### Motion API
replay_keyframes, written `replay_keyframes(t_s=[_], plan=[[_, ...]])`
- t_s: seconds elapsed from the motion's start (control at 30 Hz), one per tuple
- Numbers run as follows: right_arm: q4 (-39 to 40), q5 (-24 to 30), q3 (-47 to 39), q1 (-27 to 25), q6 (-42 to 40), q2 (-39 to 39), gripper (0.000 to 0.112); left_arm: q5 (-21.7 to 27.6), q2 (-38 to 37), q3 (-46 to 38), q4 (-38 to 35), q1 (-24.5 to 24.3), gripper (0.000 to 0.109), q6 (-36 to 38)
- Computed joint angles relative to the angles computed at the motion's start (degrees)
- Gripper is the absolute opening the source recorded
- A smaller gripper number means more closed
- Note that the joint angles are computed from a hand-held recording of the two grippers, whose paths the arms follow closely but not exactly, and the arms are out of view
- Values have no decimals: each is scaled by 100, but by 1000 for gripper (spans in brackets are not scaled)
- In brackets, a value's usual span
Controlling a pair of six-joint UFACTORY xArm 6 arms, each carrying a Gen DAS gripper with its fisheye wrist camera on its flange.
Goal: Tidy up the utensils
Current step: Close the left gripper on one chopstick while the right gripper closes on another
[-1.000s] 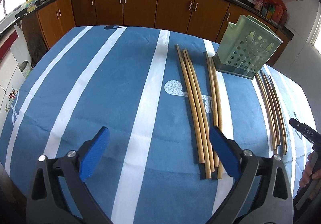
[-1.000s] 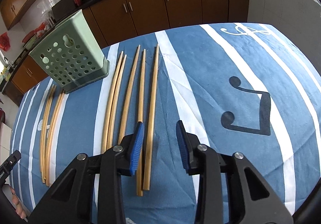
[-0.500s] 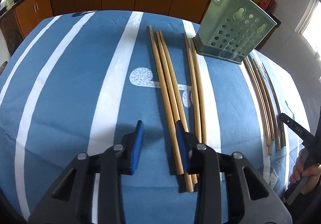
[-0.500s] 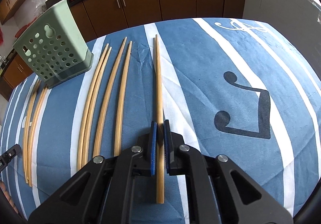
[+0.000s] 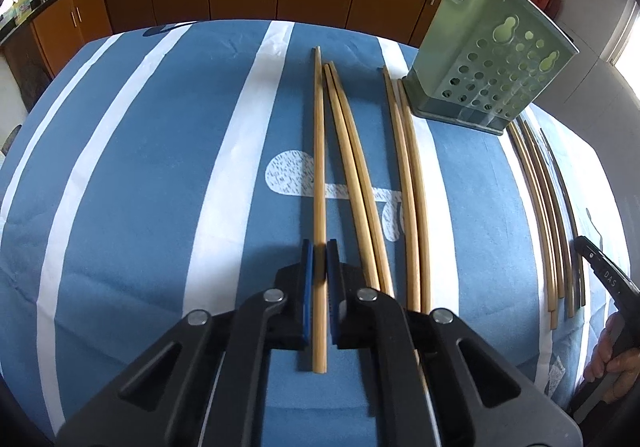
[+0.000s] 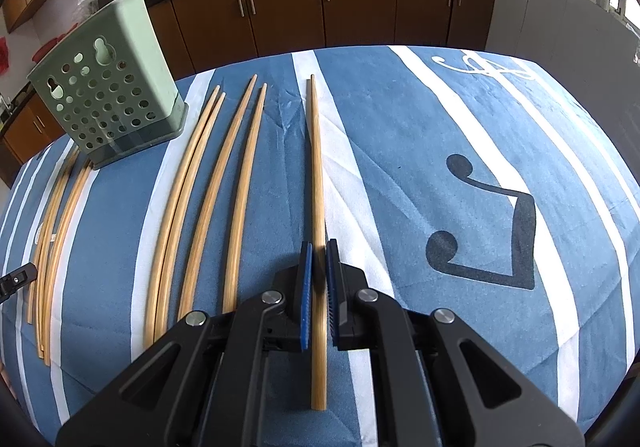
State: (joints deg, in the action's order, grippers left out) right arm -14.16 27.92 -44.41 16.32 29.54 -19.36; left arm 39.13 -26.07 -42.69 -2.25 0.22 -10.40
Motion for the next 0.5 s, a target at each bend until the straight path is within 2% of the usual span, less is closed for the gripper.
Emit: replay_keyframes(t_s=[0.17, 0.33, 0.5], plan=[[46, -159, -114, -196, -61, 180, 8, -311, 475, -319, 492, 337, 8, -350], [141, -322, -71, -427, -58, 204, 8, -647, 460, -187, -53, 535, 9, 530], [-335, -365, 154, -373, 286, -10, 8, -828, 9, 277, -163, 524, 12, 776]])
